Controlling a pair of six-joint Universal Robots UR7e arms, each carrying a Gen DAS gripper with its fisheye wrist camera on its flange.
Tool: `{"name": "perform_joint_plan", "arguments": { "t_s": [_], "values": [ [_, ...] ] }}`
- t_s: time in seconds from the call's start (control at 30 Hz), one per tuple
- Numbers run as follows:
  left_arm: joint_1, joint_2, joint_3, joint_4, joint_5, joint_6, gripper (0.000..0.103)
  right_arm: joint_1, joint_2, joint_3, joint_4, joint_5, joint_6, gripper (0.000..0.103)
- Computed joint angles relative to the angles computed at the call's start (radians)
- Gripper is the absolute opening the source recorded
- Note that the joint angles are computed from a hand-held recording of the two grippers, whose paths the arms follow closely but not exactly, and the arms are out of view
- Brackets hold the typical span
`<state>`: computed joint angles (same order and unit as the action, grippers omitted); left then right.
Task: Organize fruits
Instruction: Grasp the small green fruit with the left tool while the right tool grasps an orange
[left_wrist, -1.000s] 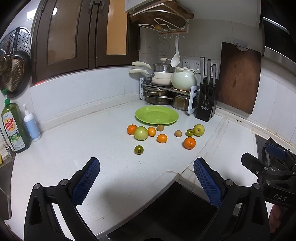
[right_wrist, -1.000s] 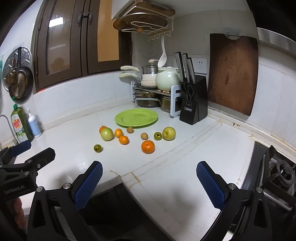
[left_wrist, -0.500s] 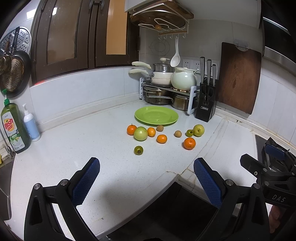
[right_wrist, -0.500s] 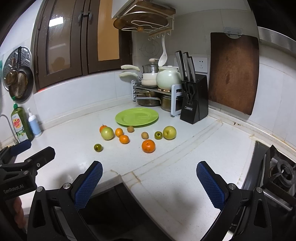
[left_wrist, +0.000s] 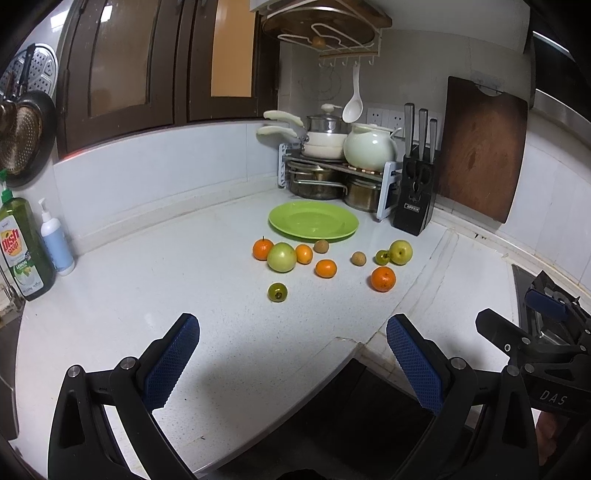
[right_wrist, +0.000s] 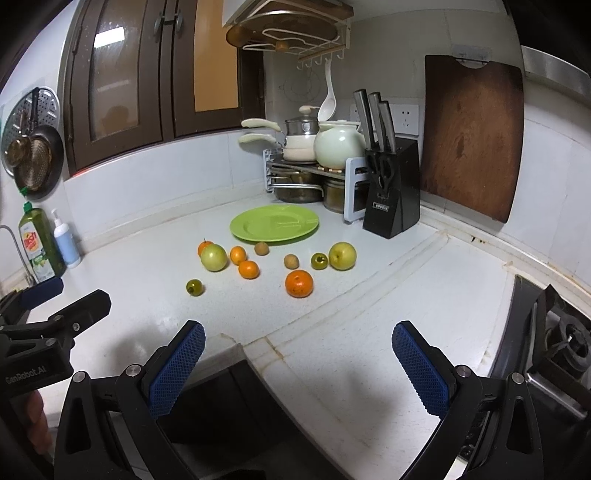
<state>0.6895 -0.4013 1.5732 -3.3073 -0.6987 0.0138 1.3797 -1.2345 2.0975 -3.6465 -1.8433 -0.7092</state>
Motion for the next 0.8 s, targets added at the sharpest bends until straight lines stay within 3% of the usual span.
{"name": "perform_joint_plan", "arguments": {
  "t_s": [0.33,0.5,0.8],
  "values": [
    [0.051,0.044,-0.079,-0.018,-0.007,0.062,0.103,0.012,0.075,-0.1,0.092,-0.021,-0.004,0.102],
    [0.087,0.081,-0.164,0.013,-0.008,0.095,0.097,0.019,0.132,-0.184,0.156,-0.038,-0.003,0.102],
    [0.161,0.147,-0.347,0.179,-0.085,0.115,0.086,0.023,0.243,-0.379,0.3,-0.089,0.066,0.1]
  ]
}}
